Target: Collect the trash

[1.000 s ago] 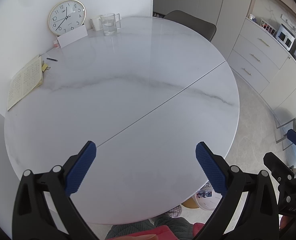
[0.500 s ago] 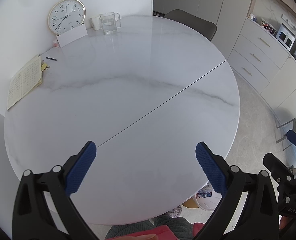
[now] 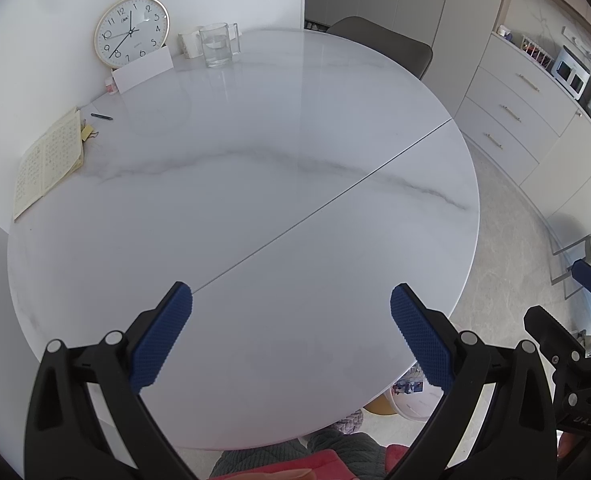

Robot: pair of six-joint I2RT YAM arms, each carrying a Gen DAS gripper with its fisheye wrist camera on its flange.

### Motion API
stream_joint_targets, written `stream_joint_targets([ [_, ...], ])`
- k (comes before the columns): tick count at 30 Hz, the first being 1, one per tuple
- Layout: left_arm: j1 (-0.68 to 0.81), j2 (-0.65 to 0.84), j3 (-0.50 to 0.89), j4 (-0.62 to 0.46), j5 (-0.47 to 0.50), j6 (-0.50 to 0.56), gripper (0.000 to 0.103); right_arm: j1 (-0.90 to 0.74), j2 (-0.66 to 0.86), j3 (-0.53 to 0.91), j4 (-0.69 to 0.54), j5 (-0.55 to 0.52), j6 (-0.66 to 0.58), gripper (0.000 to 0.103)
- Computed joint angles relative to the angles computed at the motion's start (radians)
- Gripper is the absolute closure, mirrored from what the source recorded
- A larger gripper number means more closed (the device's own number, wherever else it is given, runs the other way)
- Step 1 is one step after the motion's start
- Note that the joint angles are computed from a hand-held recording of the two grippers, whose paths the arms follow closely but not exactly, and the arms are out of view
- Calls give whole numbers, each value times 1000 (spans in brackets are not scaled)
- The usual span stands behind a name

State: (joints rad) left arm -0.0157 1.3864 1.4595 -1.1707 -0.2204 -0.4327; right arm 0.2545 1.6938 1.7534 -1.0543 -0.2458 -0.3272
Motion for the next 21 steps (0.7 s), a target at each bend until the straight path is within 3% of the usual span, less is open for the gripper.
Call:
stream_joint_targets([
  [10, -3, 0, -3, 2, -7, -4, 8, -4, 6, 7, -3, -2, -1, 3],
  [18, -21, -25, -25, 34, -97, -24, 8, -2, 12, 16, -10, -1, -1, 2],
  [21, -20, -16, -12, 23, -83, -17, 8, -1, 14, 22, -14, -1, 1, 2],
])
